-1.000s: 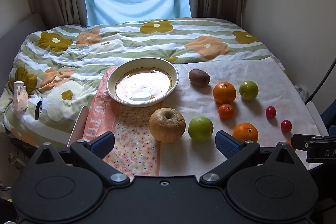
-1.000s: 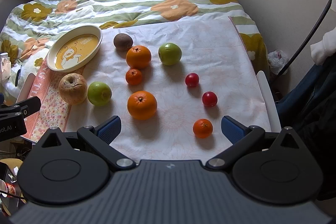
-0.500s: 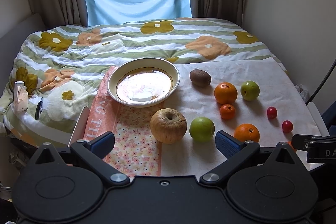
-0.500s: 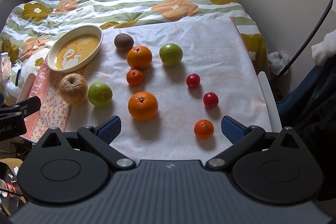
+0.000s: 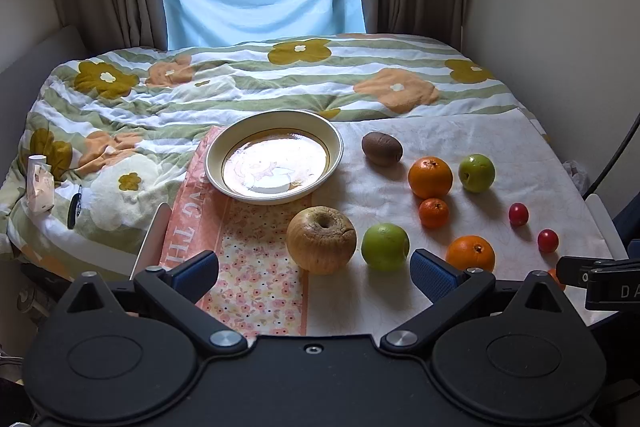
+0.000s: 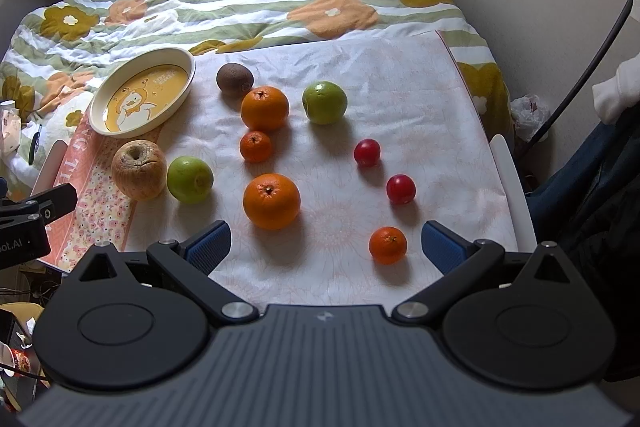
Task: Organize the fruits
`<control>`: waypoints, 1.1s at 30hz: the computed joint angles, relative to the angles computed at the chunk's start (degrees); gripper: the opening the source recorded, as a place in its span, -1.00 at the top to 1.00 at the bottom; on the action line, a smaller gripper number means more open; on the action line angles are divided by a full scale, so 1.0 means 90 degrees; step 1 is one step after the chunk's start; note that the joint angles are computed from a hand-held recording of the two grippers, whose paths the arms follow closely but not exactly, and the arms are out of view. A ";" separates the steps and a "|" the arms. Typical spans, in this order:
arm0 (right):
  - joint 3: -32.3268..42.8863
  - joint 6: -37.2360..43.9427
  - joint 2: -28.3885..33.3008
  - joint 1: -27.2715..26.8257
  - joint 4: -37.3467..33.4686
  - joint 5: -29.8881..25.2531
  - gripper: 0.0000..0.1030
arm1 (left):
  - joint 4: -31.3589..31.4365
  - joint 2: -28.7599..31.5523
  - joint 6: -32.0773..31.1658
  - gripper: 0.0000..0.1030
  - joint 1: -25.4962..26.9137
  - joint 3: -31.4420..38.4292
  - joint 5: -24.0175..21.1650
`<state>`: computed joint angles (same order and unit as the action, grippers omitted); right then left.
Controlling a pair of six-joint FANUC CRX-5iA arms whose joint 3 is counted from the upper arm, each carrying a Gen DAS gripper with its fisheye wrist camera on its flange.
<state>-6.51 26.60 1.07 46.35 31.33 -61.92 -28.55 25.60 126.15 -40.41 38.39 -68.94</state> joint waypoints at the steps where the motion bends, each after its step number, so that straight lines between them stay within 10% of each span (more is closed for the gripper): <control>1: 0.0011 -0.0006 -0.0001 0.0010 0.0012 -0.0015 -1.00 | -0.0012 -0.0004 0.0004 -1.00 -0.0003 -0.0003 0.0003; 33: -0.0032 0.0297 0.0523 -0.0128 0.0090 0.0477 -1.00 | 0.0146 -0.0151 -0.1280 -0.99 0.0513 -0.0958 0.1159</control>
<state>-6.80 29.28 5.78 45.21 32.14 -57.63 -27.24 24.24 114.63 -35.79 29.77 -58.51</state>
